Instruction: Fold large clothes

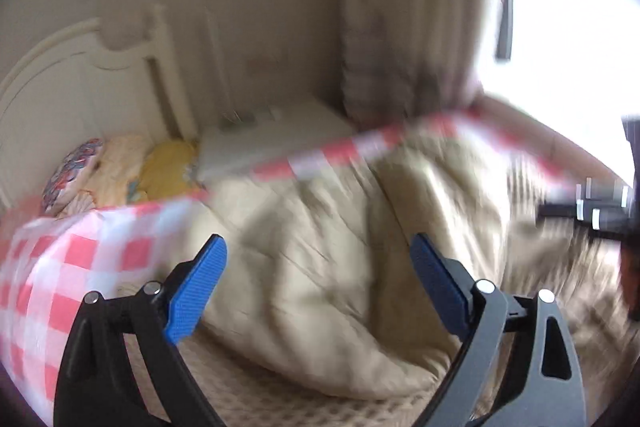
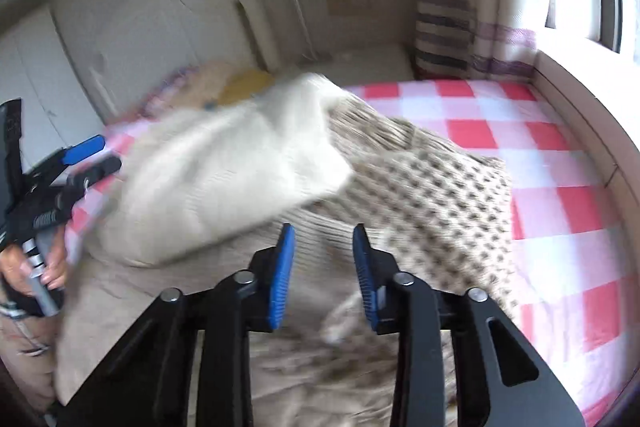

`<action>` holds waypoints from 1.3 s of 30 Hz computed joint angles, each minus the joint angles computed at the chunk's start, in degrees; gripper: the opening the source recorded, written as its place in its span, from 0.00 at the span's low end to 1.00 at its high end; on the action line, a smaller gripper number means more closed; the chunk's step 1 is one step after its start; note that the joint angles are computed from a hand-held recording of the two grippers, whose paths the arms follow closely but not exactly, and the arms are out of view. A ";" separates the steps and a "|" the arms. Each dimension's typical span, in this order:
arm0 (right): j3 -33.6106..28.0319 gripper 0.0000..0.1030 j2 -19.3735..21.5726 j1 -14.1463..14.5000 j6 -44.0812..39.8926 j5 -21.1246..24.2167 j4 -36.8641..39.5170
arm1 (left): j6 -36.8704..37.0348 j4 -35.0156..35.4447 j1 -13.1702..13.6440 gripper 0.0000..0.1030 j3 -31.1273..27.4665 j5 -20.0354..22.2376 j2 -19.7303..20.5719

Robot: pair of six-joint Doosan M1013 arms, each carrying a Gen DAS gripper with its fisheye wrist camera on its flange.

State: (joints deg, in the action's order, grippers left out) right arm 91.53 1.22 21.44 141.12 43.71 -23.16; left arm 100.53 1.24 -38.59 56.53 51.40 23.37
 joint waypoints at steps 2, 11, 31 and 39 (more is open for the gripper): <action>-1.63 0.24 1.43 -0.19 -4.73 2.56 0.94 | -1.00 1.17 -0.55 0.73 -1.27 5.80 2.09; -6.33 0.24 6.52 0.55 -1.27 3.81 -12.31 | -1.83 -5.23 1.47 0.78 3.97 1.54 0.55; -8.34 0.40 9.09 3.58 -7.71 10.21 -3.55 | 0.12 -9.29 3.22 0.87 5.51 0.06 -0.24; -4.77 0.51 3.84 6.01 3.11 12.00 -8.77 | -19.80 3.56 3.24 0.89 13.76 -12.02 -7.54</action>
